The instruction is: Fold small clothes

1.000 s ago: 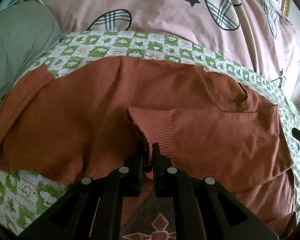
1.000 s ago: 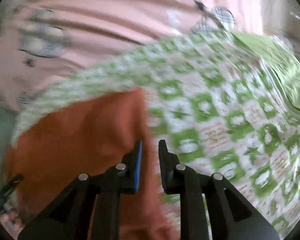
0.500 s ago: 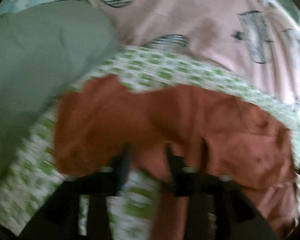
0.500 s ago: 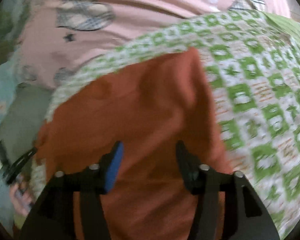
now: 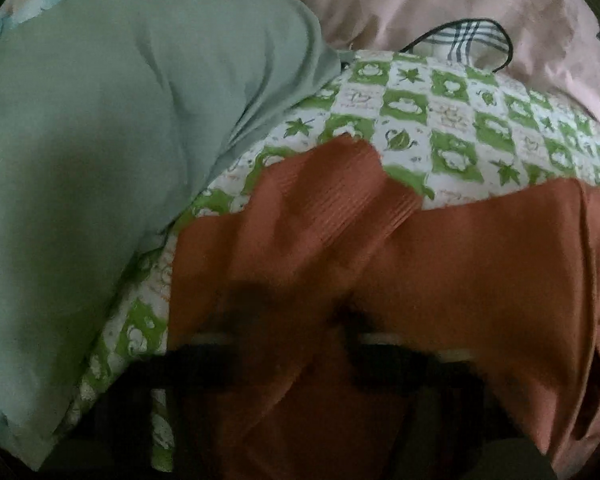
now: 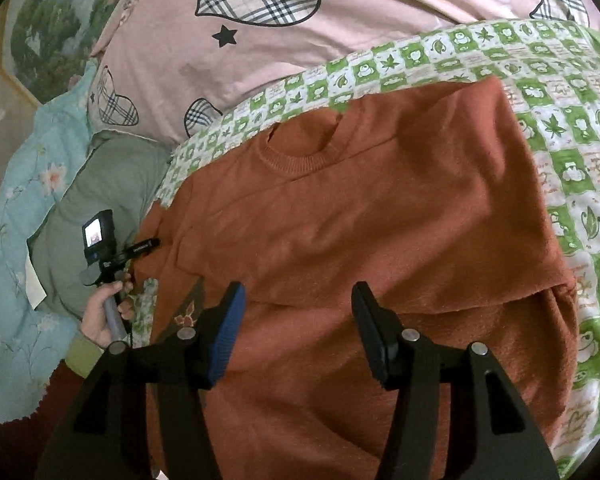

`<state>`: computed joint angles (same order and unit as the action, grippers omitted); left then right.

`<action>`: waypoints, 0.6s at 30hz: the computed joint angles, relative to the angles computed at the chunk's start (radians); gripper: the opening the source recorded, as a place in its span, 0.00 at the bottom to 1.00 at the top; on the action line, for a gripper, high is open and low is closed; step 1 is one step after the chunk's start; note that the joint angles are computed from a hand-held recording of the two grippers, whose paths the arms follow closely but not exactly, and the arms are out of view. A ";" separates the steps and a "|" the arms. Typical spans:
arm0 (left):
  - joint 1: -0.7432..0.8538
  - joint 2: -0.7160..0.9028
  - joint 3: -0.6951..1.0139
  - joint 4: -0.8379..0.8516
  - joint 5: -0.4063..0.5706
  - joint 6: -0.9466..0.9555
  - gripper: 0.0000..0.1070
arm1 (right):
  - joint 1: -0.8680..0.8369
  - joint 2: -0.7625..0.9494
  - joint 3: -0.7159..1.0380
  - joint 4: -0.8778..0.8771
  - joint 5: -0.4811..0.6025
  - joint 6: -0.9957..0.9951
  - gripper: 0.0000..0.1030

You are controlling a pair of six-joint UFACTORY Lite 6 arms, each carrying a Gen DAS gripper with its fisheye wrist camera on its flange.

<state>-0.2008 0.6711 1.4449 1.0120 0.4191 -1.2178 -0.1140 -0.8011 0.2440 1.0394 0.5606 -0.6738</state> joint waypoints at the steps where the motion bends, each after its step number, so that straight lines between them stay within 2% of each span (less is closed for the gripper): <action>1: 0.017 -0.023 -0.011 -0.049 -0.037 0.036 0.03 | 0.006 -0.008 -0.004 0.001 -0.001 0.001 0.55; 7: 0.002 -0.296 -0.246 0.073 -0.179 -0.157 0.02 | -0.002 -0.078 -0.034 0.018 0.027 -0.007 0.55; 12: -0.180 -0.488 -0.363 0.176 -0.214 -0.356 0.02 | -0.065 -0.117 -0.059 0.041 0.076 -0.029 0.55; 15: -0.341 -0.515 -0.361 0.269 -0.198 -0.525 0.02 | -0.137 -0.140 -0.074 0.044 0.126 -0.056 0.55; 18: -0.490 -0.417 -0.255 0.410 -0.175 -0.721 0.02 | -0.247 -0.154 -0.089 0.051 0.200 -0.106 0.55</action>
<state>-0.6908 0.2546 1.1898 1.4215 0.2444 -1.9384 -0.3609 -0.9554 0.1554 1.0907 0.7608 -0.7796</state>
